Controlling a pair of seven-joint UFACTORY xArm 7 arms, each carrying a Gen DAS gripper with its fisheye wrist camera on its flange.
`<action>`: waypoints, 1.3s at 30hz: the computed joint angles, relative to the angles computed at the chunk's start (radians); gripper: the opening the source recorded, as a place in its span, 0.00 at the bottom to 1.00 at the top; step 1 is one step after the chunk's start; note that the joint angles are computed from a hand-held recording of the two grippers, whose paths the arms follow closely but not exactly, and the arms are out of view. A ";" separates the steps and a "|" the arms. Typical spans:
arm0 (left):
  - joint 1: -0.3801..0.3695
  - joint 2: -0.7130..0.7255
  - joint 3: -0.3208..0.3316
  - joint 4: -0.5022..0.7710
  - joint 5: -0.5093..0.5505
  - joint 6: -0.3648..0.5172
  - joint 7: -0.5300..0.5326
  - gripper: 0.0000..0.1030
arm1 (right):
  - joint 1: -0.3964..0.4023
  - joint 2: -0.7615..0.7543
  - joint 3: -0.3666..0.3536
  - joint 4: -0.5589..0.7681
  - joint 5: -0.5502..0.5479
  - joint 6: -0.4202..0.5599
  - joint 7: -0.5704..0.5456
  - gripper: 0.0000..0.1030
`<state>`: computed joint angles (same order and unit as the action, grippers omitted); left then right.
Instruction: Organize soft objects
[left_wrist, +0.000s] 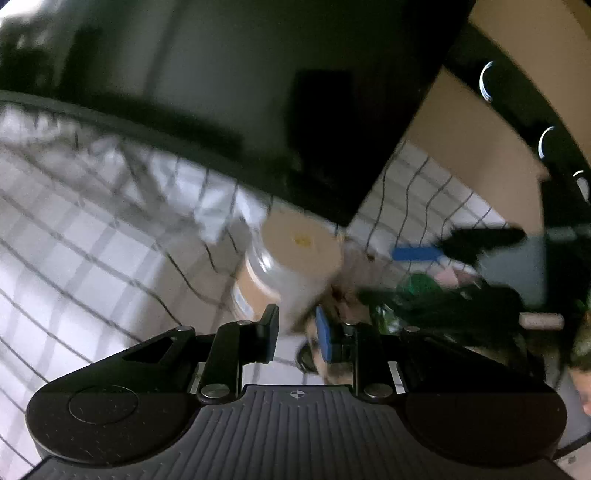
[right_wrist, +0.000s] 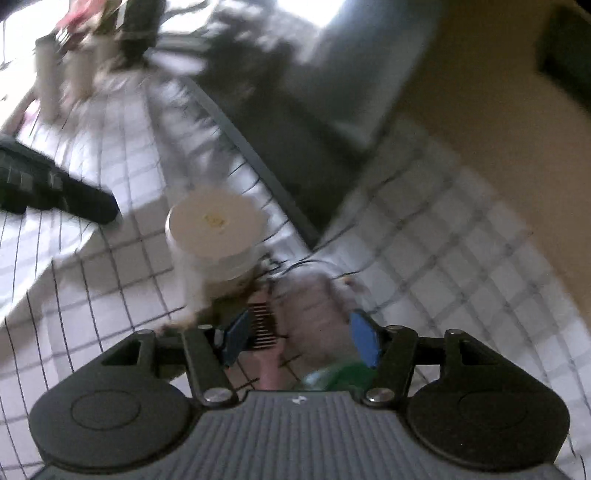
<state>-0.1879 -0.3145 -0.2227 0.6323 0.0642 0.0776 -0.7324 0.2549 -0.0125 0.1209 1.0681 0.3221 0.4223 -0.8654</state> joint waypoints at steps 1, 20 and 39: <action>-0.003 0.013 -0.006 -0.006 -0.010 -0.013 -0.017 0.24 | 0.003 0.026 0.004 0.016 -0.029 -0.001 -0.006 0.58; -0.166 0.034 0.116 -0.058 -0.203 -0.082 0.089 0.24 | -0.009 -0.067 0.008 -0.093 0.086 0.263 -0.100 0.10; -0.022 -0.097 0.004 -0.148 -0.043 -0.013 -0.122 0.24 | 0.108 -0.051 -0.061 -0.166 0.075 -0.203 -0.175 0.48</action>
<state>-0.2097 -0.4119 -0.2183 0.4844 0.0211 0.0645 -0.8546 0.3633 -0.0639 0.0604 0.9018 0.3966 0.2191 -1.0401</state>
